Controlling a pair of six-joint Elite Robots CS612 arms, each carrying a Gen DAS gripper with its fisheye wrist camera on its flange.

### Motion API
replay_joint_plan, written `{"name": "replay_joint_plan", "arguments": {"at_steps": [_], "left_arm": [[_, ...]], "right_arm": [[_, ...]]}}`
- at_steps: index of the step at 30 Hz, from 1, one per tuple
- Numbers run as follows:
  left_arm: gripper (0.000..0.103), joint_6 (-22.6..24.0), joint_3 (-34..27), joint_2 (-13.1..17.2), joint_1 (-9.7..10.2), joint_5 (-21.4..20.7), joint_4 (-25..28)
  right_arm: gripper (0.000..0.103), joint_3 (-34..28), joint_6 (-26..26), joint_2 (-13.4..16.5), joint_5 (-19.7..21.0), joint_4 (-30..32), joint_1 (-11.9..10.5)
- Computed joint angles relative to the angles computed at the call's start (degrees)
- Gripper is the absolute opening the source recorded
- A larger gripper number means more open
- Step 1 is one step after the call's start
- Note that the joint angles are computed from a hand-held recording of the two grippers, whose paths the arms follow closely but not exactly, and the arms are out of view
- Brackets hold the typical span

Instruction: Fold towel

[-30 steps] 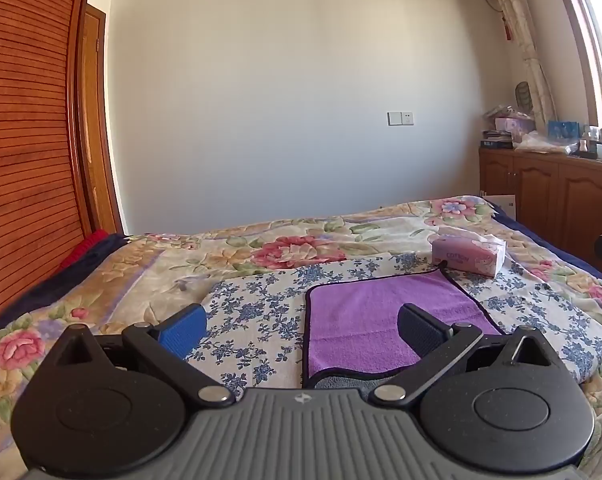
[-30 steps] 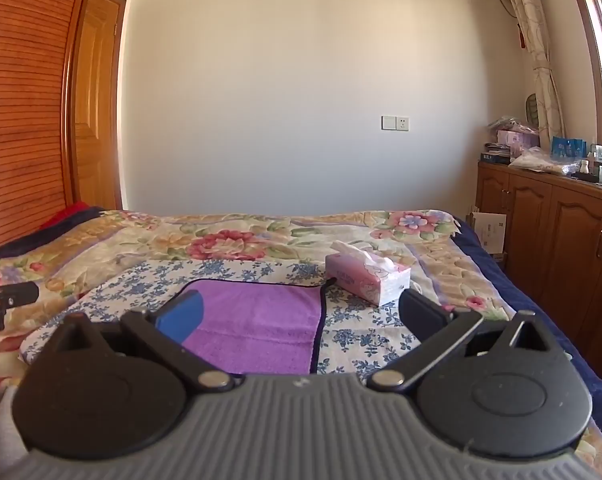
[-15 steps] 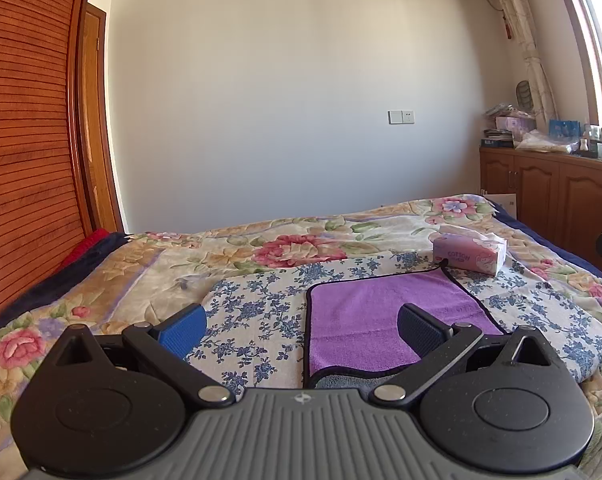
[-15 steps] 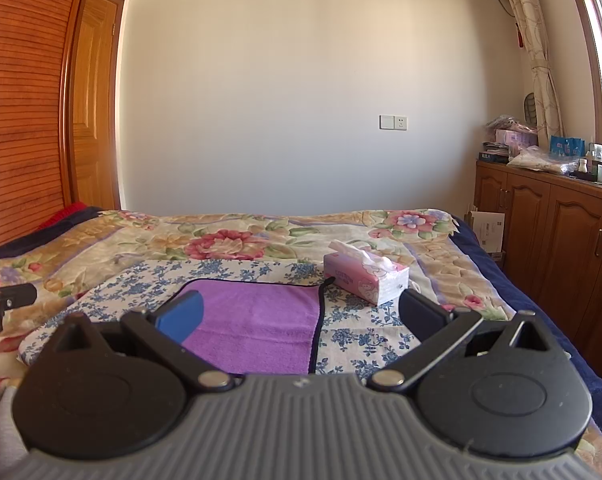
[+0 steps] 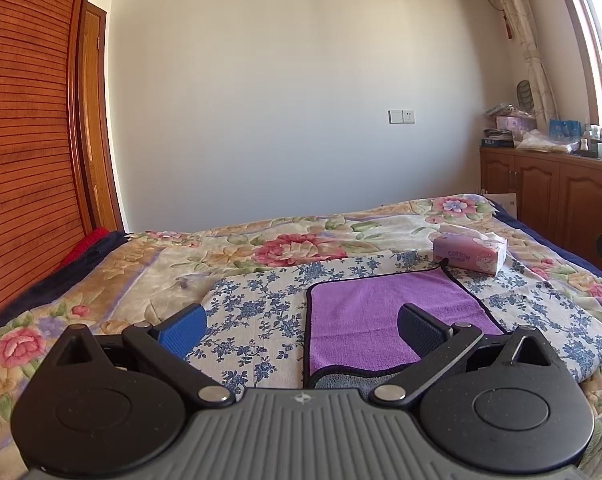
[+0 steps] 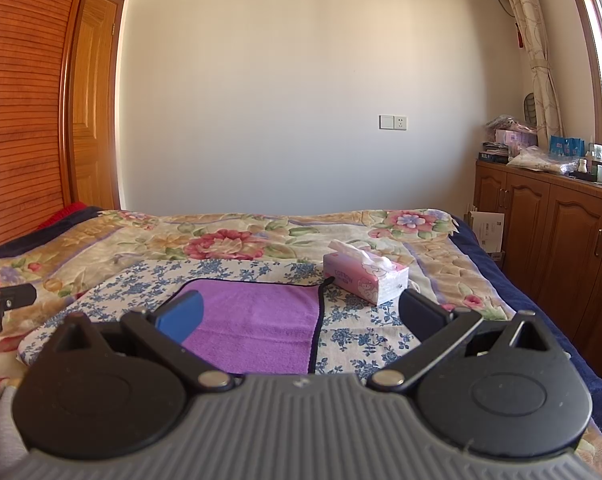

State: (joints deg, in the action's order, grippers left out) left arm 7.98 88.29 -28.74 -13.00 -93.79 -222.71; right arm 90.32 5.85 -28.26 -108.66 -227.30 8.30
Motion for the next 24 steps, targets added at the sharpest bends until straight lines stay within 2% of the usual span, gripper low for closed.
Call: {"name": "replay_joint_plan", "arguments": {"at_steps": [24], "left_arm": [[0.103, 0.1, -0.4, 0.4, 0.24, -0.3, 0.0]], "right_arm": [[0.103, -0.1, -0.1, 0.1, 0.1, -0.1, -0.1]]}}
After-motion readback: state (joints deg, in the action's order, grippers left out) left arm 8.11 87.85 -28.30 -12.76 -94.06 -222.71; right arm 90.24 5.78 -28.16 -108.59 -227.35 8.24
